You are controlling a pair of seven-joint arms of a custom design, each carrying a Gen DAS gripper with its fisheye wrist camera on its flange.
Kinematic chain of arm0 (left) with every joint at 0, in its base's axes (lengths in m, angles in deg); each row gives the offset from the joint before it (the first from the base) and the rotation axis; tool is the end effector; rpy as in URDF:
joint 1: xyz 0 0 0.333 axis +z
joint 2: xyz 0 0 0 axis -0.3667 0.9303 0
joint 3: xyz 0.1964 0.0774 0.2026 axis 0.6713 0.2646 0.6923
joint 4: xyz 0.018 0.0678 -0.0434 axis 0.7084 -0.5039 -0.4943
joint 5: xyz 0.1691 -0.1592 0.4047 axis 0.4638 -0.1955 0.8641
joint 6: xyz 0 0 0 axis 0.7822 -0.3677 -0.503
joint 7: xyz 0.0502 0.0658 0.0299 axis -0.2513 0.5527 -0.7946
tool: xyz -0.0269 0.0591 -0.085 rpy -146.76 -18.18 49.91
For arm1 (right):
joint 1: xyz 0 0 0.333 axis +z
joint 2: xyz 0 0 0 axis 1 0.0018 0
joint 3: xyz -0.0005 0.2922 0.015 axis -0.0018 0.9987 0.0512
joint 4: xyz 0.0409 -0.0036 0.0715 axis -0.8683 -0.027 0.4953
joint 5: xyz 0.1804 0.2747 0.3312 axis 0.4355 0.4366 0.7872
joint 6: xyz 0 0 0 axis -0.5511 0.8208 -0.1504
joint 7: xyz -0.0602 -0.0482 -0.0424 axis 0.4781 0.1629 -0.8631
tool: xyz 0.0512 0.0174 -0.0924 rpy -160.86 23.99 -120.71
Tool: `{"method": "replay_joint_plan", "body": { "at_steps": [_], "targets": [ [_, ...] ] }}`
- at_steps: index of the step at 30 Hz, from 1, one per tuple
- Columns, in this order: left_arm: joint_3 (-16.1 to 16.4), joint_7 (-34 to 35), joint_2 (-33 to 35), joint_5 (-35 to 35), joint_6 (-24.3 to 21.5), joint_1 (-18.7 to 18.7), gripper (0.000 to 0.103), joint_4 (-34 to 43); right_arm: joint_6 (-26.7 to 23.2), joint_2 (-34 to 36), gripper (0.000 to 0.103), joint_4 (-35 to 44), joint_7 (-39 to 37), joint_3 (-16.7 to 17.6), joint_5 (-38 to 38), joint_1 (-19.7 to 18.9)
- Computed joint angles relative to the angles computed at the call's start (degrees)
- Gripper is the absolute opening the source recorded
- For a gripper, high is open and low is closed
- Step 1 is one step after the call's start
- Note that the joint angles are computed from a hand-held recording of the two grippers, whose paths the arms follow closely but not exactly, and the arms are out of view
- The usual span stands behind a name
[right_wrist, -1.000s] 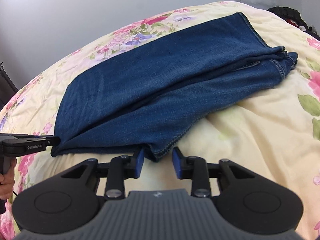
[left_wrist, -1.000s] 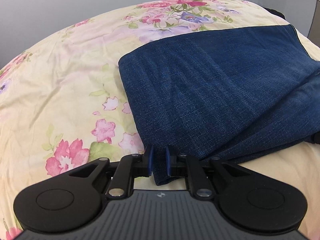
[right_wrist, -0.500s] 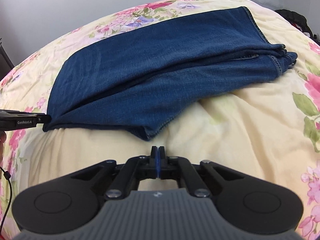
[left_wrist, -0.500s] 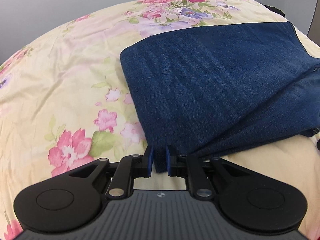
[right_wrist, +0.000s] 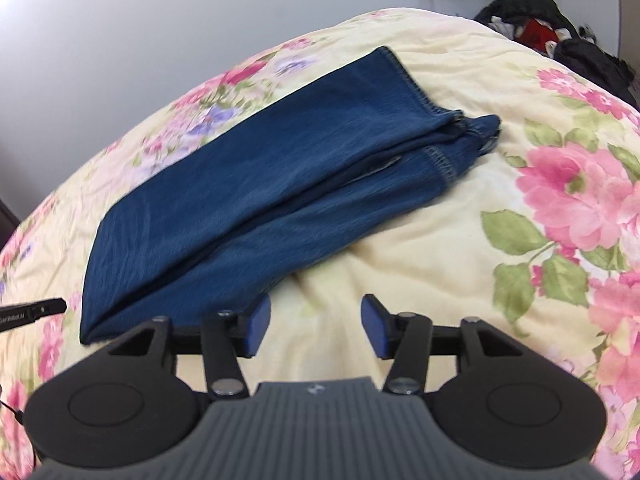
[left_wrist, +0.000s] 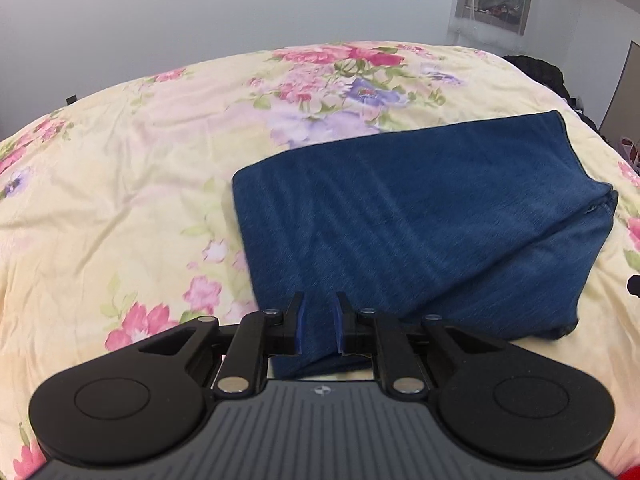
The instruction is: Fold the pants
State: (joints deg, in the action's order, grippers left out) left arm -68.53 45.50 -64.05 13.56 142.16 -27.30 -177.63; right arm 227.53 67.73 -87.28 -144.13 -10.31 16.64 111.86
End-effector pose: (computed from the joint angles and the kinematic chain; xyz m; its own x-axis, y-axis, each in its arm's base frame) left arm 0.4467 -0.2891 0.3602 -0.1996 -0.9798 0.0093 -0.7622 0.1493 -0.6298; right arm 0.3618 0.3577 0.3354 -0.2098 -0.9156 -0.3430 -0.7185 0.3823 -0.5810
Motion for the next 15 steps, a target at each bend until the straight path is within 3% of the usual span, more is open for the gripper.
{"method": "replay_joint_plan", "body": {
  "at_steps": [6, 12, 15],
  "targets": [
    [0.41, -3.05, 7.88, 1.33, 2.90, 0.13, 0.022, 6.41, 3.61, -0.75, 0.065, -1.68, 3.22, -1.69, 0.43, -3.74],
    [4.14, -7.01, 18.09, 3.17, 7.11, -2.72, 0.022, 14.38, 11.58, -0.05, 0.067, -2.11, 19.94, 2.25, -9.27, -15.69],
    [5.74, -4.25, 22.83, 0.94, 8.53, -4.65, 0.022, 18.70, 14.72, 1.35, 0.068, -0.30, 35.26, 5.76, -21.84, -23.48]
  ]
}}
